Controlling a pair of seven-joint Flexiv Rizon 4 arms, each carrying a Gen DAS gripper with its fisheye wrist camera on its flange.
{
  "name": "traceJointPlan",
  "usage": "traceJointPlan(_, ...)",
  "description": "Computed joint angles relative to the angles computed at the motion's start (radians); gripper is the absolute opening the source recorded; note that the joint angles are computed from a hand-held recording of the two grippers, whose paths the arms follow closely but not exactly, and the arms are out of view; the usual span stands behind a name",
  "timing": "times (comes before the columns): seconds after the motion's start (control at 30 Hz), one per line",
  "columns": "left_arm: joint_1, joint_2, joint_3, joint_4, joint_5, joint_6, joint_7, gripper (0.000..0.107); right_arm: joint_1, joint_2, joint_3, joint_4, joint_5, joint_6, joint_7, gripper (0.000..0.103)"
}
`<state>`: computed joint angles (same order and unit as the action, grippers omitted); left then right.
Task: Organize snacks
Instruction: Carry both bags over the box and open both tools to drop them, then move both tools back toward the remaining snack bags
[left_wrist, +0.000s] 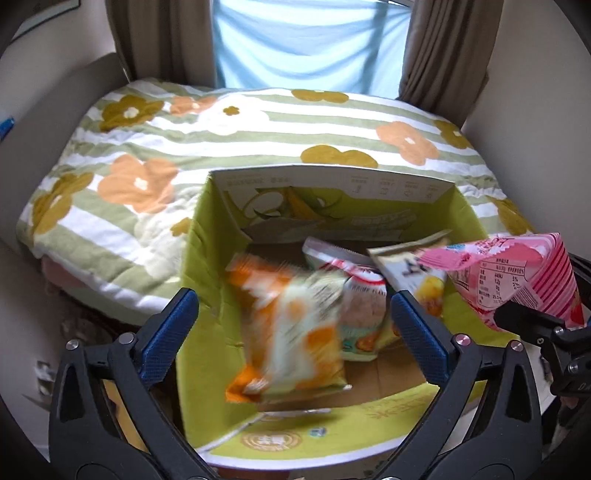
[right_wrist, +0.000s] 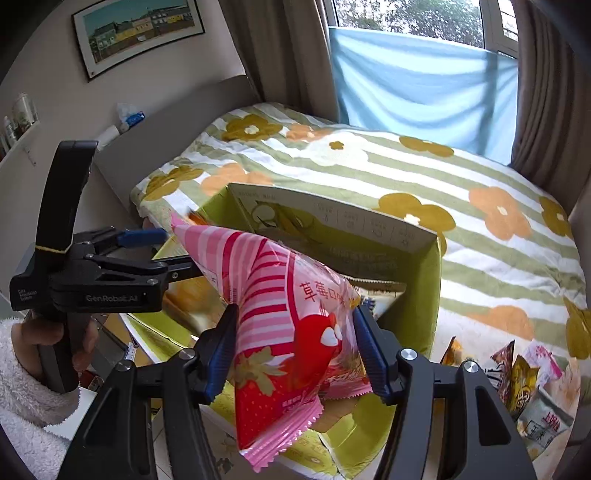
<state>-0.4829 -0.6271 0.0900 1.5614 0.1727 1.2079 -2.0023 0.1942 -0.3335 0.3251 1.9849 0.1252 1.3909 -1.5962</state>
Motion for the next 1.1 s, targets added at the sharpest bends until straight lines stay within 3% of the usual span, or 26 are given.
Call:
traceJointPlan(0.17,0.034,0.028,-0.030,0.077,-0.025,0.068,0.019,0.103,0.036,-0.017,-0.041,-0.004,-0.045,-0.026,0.060,0.057)
traceJointPlan(0.5,0.048,0.073,-0.030,0.176,-0.082,0.120,0.039,0.103,-0.006,-0.068,0.031,-0.083,0.027,-0.138,0.013,0.059)
traceJointPlan(0.6,0.050,0.078,-0.032,0.191,-0.094,0.131,0.037,0.103,0.005,-0.076,0.024,-0.099,0.056,-0.167,0.008,0.068)
traceJointPlan(0.63,0.047,0.081,-0.030,0.195,-0.096,0.132,0.034,0.103,0.021,-0.073,0.009,-0.088,0.050,-0.147,0.019,0.079)
traceJointPlan(0.73,0.039,0.089,-0.022,0.208,-0.096,0.136,0.023,0.103,0.026,-0.070,0.009,-0.054,0.058,-0.061,0.021,0.098)
traceJointPlan(1.1,0.025,0.103,-0.029,0.229,-0.092,0.146,0.015,0.103,-0.001,-0.041,0.026,-0.030,0.085,-0.083,0.019,0.099)
